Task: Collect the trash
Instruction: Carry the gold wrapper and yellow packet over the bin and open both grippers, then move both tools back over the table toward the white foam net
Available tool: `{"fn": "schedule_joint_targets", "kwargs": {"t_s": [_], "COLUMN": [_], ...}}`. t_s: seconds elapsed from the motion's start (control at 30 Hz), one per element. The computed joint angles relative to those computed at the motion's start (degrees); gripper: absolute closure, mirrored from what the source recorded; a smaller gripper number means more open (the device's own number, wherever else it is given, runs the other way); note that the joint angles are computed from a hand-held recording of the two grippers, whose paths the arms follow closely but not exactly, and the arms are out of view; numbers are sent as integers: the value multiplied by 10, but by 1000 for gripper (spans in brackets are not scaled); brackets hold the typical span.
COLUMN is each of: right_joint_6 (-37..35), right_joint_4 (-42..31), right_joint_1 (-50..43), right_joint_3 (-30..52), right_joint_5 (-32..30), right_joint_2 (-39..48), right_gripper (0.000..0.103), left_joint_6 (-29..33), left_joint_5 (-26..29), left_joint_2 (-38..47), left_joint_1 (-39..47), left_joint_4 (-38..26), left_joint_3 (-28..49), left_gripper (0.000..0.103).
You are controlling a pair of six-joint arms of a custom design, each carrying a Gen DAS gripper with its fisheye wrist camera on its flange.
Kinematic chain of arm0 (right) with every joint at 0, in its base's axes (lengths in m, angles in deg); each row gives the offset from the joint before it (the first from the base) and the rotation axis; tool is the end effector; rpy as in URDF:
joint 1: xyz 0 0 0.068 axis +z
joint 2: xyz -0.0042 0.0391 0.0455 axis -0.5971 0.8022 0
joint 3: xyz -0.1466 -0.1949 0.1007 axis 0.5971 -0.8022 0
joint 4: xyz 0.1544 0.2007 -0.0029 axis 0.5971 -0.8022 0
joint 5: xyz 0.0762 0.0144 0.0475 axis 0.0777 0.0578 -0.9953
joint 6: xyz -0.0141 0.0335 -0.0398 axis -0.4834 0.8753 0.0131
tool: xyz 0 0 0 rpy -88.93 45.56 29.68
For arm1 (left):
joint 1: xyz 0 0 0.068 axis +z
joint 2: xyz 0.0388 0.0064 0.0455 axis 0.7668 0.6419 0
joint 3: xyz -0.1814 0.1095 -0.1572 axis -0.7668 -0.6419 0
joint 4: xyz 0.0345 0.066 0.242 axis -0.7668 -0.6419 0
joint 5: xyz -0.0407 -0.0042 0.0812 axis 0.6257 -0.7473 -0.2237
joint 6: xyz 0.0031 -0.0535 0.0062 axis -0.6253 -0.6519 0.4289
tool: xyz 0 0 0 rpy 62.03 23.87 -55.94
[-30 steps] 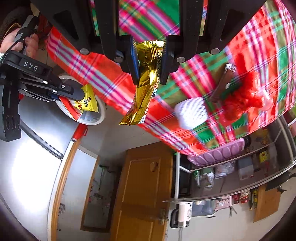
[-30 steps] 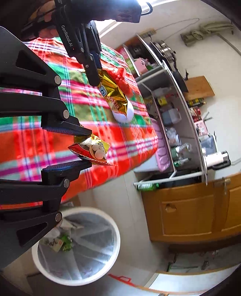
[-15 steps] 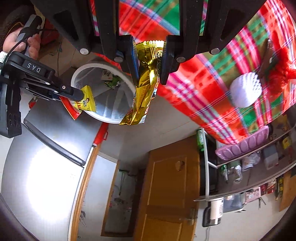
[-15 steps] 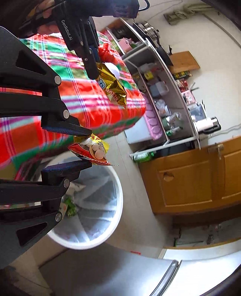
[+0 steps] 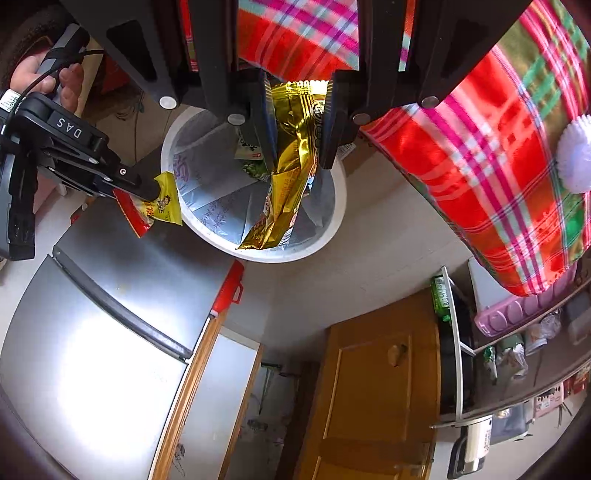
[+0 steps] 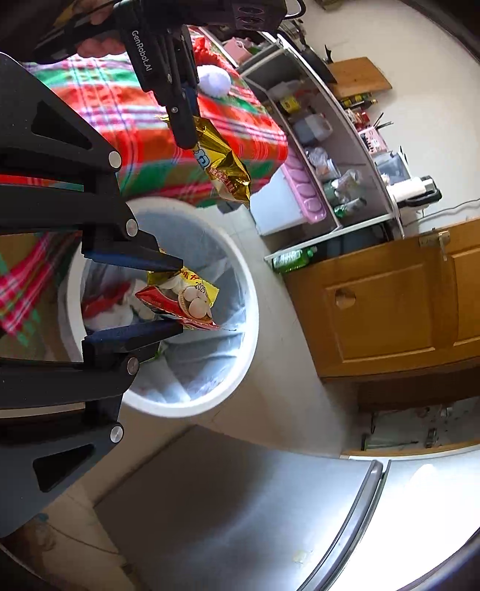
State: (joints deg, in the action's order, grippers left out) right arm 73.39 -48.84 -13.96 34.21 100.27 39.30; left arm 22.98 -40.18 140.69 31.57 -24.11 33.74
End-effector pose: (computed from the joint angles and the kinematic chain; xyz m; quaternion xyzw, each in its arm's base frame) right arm 0.2044 0.0735 0.2345 0.1500 0.9126 0.0391 0.3784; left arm 0.3538 -0.1335 0.2325 0.2961 0.8846 -0.2155 0.2886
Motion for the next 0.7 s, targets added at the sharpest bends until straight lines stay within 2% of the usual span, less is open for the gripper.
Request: {"fn": "schedule_joint_targets", "kwargs": {"t_s": [0.37, 0.43, 0.53, 0.6, 0.67, 0.7], "right_joint_6": [-62, -68, -72, -70, -69, -70], "right_joint_4": [49, 56, 60, 63, 66, 68], "right_joint_1": [-92, -98, -101, -103, -104, -105], "right_joint_3": [-43, -45, -44, -47, -45, -45], "right_joint_5": [-72, -78, -78, -78, -78, -79], "right_joint_2": [43, 57, 76, 78, 80, 80], "right_gripper": [74, 74, 74, 68, 49, 48], "left_joint_6": [-23, -26, -30, -34, -31, -31], "left_joint_5": [-33, -39, -53, -52, -50, -50], "left_joint_2": [59, 66, 78, 82, 83, 84], "left_joint_1": [-53, -59, -67, -68, -67, -67], "left_joint_4": [9, 10, 8, 9, 10, 9], "left_joint_3": [30, 31, 38, 39, 40, 41], "left_gripper": [80, 78, 69, 66, 64, 62]}}
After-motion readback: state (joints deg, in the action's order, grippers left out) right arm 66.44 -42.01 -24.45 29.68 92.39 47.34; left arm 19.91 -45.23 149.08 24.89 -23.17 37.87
